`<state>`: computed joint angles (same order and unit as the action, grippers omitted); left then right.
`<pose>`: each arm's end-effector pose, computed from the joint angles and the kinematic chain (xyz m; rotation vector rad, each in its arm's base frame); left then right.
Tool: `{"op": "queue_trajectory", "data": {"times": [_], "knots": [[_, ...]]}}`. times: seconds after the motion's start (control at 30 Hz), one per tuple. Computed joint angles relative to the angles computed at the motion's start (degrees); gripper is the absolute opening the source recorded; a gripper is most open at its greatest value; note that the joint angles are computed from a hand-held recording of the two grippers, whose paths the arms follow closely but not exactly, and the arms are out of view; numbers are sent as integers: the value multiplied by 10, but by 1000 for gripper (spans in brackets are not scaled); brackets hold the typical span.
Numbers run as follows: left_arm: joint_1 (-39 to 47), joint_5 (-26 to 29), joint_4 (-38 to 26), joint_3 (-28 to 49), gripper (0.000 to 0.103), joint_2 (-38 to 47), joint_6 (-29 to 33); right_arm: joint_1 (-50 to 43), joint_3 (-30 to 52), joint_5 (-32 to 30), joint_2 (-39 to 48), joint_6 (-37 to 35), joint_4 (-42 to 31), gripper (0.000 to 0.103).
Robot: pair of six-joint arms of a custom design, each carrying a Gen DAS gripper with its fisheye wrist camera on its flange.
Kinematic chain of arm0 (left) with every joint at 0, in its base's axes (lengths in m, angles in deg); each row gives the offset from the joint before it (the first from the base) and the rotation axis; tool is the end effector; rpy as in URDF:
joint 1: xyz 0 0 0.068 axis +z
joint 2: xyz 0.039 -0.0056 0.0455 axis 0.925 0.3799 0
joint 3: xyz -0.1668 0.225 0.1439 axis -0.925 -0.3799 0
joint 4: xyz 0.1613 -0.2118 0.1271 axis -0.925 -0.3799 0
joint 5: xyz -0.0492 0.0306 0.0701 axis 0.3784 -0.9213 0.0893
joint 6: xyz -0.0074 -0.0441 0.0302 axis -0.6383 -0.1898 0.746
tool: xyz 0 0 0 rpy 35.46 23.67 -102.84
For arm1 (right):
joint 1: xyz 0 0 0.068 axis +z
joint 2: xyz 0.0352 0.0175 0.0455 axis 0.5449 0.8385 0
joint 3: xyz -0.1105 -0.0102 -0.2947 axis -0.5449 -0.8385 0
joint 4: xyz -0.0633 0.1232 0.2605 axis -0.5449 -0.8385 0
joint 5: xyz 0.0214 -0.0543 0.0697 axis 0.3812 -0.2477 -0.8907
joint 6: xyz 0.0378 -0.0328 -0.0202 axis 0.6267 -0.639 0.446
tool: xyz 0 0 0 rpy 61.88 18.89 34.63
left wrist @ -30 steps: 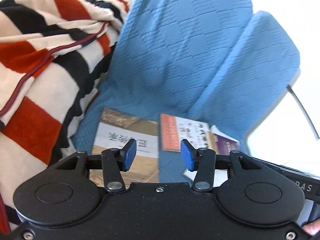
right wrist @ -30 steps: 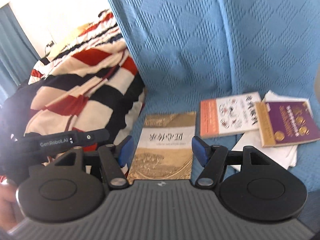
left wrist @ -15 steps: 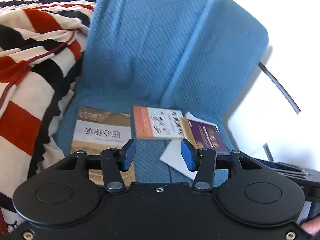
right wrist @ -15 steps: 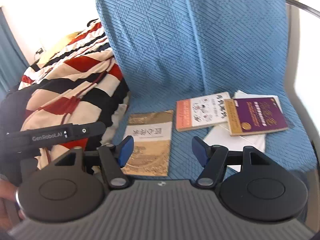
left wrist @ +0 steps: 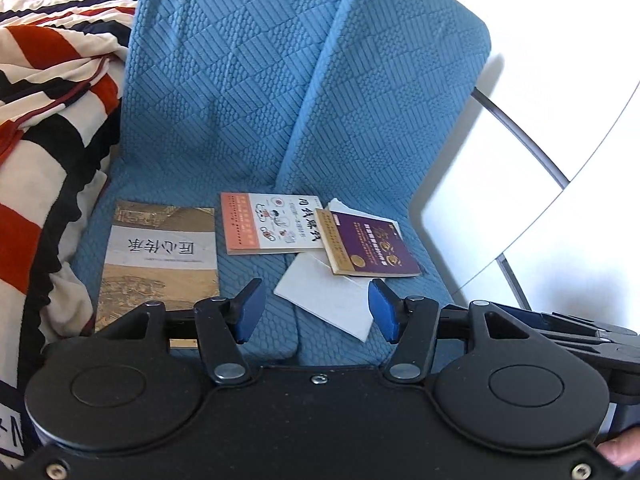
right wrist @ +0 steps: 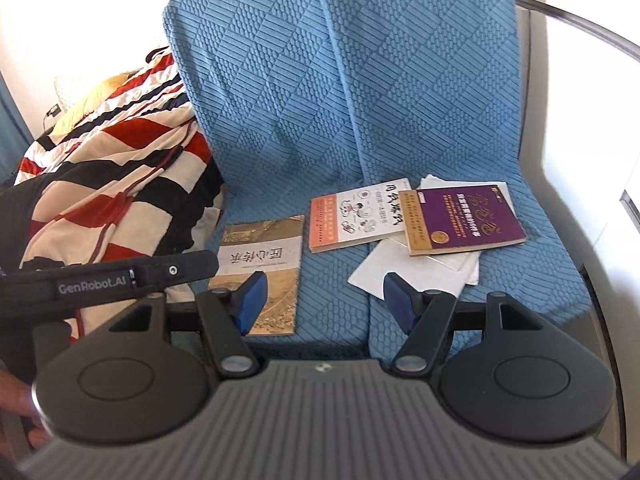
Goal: Organize objects
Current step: 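Raise both grippers away from the placed beige book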
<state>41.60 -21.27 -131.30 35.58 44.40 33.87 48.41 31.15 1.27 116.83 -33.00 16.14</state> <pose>0.2428 -0.1325 0.4165 0.4940 2.3628 -0.7234 0.1247 0.0264 0.3902 0.4036 2.2606 0.1593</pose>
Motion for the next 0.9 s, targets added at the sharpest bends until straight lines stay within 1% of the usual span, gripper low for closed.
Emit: {"op": "queue_trajectory", "data": {"times": [0.03, 0.13, 0.27, 0.4, 0.47, 0.7, 0.9], "knots": [[-6, -4, 1, 0, 58, -1, -4, -3, 0, -1, -5, -1, -6, 67], [-24, -16, 2, 1, 60, -7, -9, -36, -3, -32, -24, -15, -16, 67], [-53, -38, 8, -2, 70, -14, -27, -60, -4, -40, -42, -31, -34, 67], [-86, -54, 15, -3, 73, -18, -41, -123, -5, -81, -63, -79, -42, 67], [-103, -65, 22, -5, 76, -20, -52, -159, -5, -99, -71, -104, -49, 67], [-153, -97, 36, -4, 79, -16, -84, -379, -1, -256, -81, -239, -82, 67], [-179, -121, 40, 7, 87, -5, -105, -561, 6, -381, -72, -365, -120, 69]]}}
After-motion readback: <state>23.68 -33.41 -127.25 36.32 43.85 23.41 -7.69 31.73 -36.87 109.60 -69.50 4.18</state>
